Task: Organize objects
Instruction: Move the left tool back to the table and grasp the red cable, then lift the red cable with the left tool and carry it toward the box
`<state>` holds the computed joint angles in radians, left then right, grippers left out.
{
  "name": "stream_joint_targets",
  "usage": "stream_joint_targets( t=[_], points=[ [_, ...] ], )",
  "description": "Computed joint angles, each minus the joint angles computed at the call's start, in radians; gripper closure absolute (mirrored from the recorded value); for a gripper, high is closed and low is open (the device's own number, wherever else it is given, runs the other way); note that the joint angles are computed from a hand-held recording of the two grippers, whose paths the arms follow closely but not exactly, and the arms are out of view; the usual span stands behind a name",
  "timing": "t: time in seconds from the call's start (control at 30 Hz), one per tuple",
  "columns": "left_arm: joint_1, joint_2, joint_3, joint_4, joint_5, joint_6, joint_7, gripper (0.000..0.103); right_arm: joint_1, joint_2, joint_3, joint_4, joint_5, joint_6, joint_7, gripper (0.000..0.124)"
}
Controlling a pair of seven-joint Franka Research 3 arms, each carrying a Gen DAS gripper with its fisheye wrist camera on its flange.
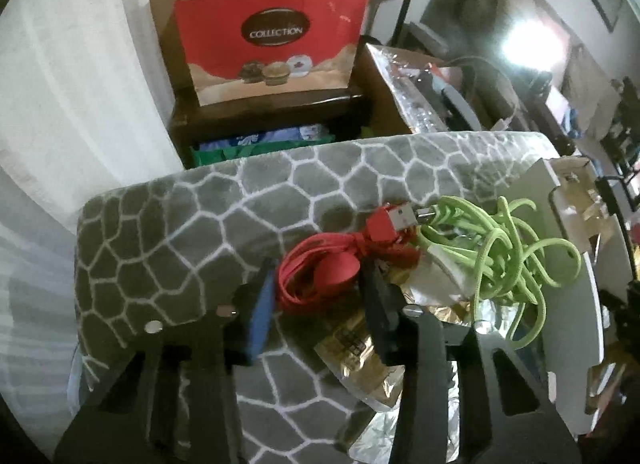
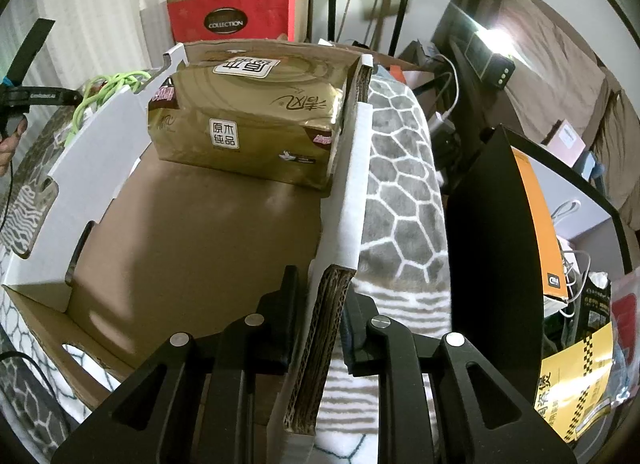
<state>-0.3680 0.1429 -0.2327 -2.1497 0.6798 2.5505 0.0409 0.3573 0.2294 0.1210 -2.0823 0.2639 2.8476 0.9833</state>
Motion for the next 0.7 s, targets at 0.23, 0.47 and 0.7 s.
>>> stream_joint_targets(
  t=[0.23, 0.47, 0.7],
  points=[
    [0.002, -0.092, -0.022, -0.072, -0.059, -0.001, -0.052, 0.071, 0.002, 0.001, -0.001, 0.001, -0.002, 0.001, 0.004, 0.104],
    [-0.015, -0.193, -0.06, -0.138, -0.054, -0.01, -0.189, 0.071, -0.002, 0.001, 0.002, 0.001, 0.008, 0.001, 0.004, 0.104],
    [-0.074, -0.075, -0.101, 0.037, -0.158, -0.355, 0.133, 0.072, -0.004, 0.003, 0.0, 0.008, 0.013, -0.013, 0.006, 0.104]
  ],
)
